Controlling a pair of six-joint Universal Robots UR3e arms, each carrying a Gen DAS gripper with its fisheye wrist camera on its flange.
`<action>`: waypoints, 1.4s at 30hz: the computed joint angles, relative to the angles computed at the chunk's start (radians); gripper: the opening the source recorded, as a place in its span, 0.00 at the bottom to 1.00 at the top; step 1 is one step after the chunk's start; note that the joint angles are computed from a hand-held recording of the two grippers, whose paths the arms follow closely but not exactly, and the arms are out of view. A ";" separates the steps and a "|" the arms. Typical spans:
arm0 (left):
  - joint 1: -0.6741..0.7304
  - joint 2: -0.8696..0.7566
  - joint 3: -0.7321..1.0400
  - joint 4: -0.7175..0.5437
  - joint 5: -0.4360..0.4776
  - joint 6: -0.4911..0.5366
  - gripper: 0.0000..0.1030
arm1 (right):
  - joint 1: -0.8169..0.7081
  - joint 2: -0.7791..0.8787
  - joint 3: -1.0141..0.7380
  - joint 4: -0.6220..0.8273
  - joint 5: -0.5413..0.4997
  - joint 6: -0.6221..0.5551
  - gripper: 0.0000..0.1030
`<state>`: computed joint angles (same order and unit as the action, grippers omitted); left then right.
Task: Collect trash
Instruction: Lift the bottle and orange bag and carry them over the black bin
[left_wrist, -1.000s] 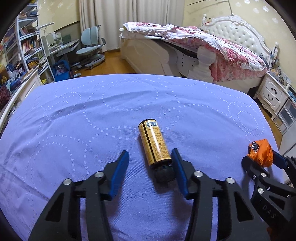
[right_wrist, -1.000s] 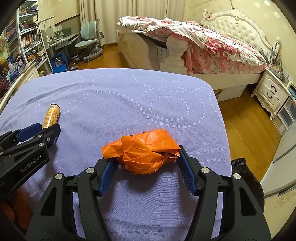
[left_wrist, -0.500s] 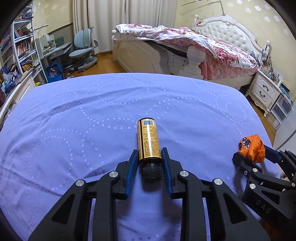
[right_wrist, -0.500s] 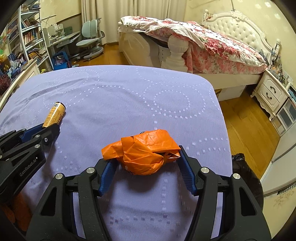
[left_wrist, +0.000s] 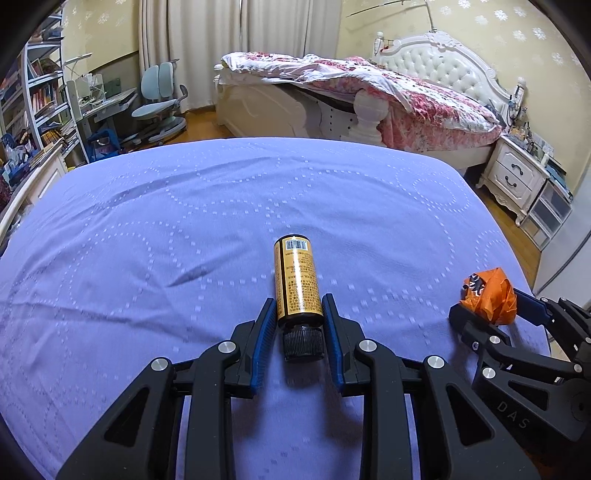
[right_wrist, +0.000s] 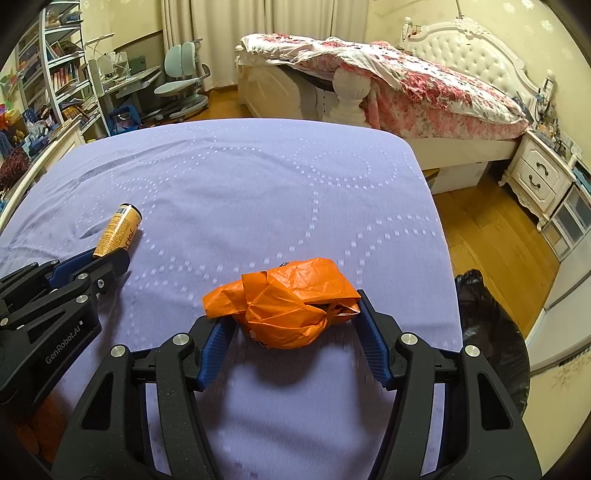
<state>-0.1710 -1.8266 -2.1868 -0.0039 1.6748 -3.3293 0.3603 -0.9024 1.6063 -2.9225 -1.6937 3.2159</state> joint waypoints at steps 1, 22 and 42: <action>-0.005 0.007 -0.012 0.006 0.003 -0.002 0.27 | 0.003 -0.009 0.018 -0.010 -0.002 0.001 0.59; -0.142 0.110 -0.166 0.106 0.081 -0.069 0.27 | 0.030 -0.254 0.458 -0.261 -0.016 0.042 0.59; -0.397 0.022 -0.012 0.130 0.192 -0.133 0.27 | -0.156 -0.591 0.872 -0.448 -0.013 0.031 0.59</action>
<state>-0.5678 -1.8051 -2.1987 0.1257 1.8663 -3.4626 0.2046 -1.4934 2.4787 -3.3701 -1.7069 3.2468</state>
